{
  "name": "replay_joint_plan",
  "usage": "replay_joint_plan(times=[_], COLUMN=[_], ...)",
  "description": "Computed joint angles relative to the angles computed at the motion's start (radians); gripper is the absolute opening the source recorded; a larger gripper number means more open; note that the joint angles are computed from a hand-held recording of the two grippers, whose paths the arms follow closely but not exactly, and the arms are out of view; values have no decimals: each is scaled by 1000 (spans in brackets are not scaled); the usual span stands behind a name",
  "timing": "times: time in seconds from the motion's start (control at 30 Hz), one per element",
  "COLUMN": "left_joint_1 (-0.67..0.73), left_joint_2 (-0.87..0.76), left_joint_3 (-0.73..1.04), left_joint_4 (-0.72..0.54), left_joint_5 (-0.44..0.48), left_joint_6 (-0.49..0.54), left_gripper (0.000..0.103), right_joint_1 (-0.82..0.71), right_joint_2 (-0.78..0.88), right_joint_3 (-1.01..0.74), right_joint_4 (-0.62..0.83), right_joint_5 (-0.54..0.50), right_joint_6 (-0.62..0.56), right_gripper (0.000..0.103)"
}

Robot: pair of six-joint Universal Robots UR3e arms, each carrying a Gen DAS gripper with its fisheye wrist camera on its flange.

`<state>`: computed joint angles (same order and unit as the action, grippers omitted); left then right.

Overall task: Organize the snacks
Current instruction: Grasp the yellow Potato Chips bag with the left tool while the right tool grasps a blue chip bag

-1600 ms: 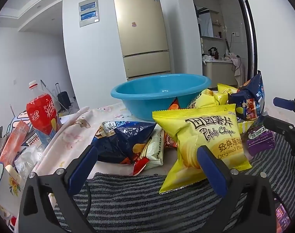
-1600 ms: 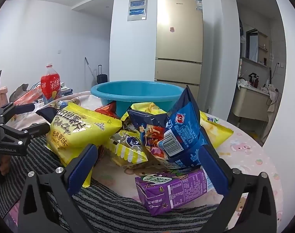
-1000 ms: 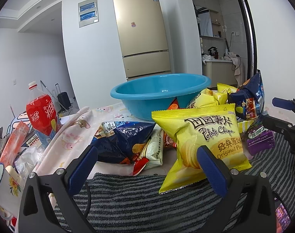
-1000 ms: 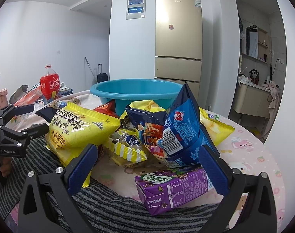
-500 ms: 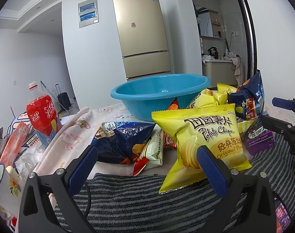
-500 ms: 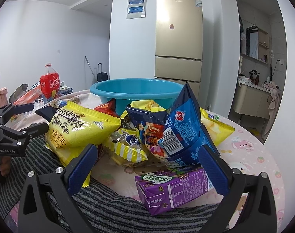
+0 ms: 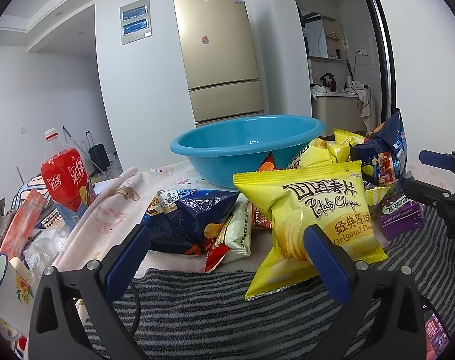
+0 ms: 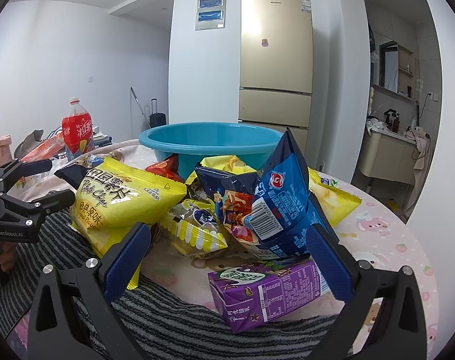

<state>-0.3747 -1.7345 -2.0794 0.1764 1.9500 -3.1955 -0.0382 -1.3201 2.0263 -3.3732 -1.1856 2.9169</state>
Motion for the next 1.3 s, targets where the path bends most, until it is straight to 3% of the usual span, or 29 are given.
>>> replay_joint_plan(times=[0.4,0.57,0.77,0.93,1.07,1.13,1.3], left_joint_1=[-15,0,49,12,-9,-20,13], left_joint_2=[6,56,38,-82,-152,-175,-160], left_joint_3=[8,39,189,357,442,459,409], left_joint_4=[-4,-94,-321,-474,-551,-563,-501], left_joint_5=[-23,-162,-353,-298,-261,-226,-296], left_joint_6=[38,41,-53,-45,-55,-61,-46], left_gripper=[103,103,103,103,103,90,80], right_joint_1=[-35,-30,-29,-74,-106,-122,-178], right_joint_2=[-16,-13,-21,8,8,14,22], right_joint_3=[8,-1,-3,10,12,14,29], right_joint_4=[7,18,29,-34,-25,-31,-57], right_joint_5=[41,19,9,102,141,164,241], right_joint_6=[11,-25,-42,58,74,93,167], right_gripper=[103,103,103,103,103,103,103])
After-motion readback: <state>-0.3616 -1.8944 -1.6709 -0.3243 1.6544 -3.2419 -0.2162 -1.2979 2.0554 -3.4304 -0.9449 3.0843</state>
